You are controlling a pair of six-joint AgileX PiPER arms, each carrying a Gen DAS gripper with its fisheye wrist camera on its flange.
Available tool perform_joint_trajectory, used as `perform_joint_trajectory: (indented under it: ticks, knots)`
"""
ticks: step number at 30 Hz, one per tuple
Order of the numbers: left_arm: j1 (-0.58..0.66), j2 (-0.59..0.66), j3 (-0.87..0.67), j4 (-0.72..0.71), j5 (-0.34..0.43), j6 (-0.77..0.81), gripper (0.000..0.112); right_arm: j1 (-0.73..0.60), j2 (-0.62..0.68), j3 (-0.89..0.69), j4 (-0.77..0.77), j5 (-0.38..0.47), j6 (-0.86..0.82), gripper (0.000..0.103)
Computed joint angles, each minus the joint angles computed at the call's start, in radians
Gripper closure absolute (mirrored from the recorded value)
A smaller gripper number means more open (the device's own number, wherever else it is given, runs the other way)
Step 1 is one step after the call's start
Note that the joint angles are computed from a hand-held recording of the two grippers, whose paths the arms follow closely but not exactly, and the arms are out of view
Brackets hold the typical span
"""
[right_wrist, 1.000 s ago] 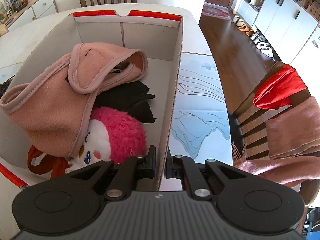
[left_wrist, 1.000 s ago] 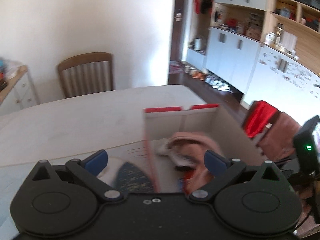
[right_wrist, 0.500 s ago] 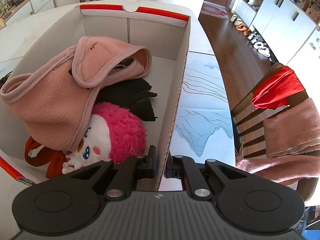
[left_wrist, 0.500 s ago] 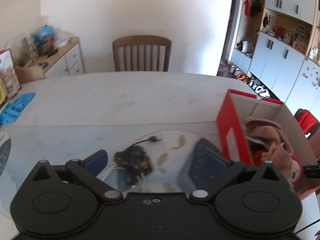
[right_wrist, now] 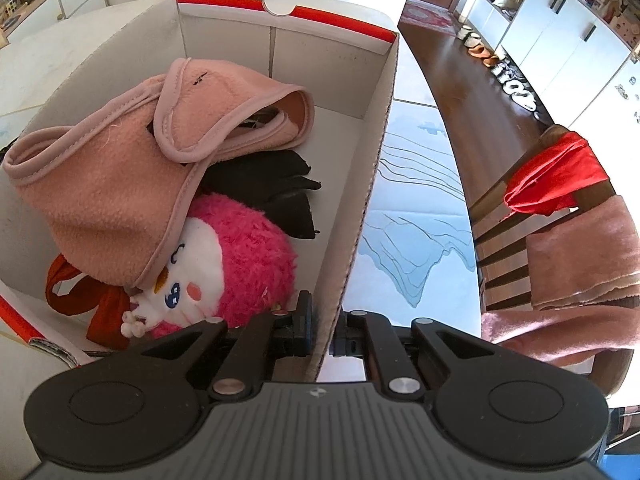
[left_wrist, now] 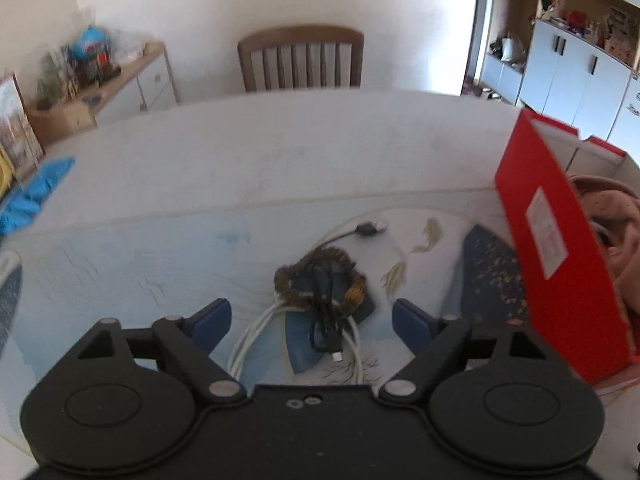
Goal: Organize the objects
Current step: 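Move the left gripper back to the black cable on the mat, then grasp the black cable with the left gripper and lift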
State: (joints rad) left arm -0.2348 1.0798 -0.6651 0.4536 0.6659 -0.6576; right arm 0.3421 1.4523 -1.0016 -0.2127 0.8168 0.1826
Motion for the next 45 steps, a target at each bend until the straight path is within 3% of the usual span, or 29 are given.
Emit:
perform_joint_trajectory:
  ticks: [8,24,27,38,45]
  knots:
    - [0.154,0.071,0.018,-0.233,-0.099,0.222,0.038,0.019,0.011,-0.013,-0.027,0.019,0.054,0.095]
    - [0.218,0.141,0.015,-0.437,-0.149,0.434,0.092,0.023,0.024,-0.02,-0.03,0.022,0.084,0.095]
    - [0.206,0.137,0.01,-0.404,-0.144,0.397,0.092,0.02,0.025,-0.019,-0.026,0.02,0.082,0.095]
    - [0.216,0.038,-0.018,-0.494,-0.076,0.444,0.093,0.004,0.026,-0.012,-0.001,-0.002,0.063,0.095]
    - [0.122,-0.043,-0.045,-0.422,-0.019,0.321,0.094,-0.015,0.026,-0.006,0.027,-0.023,0.026,0.095]
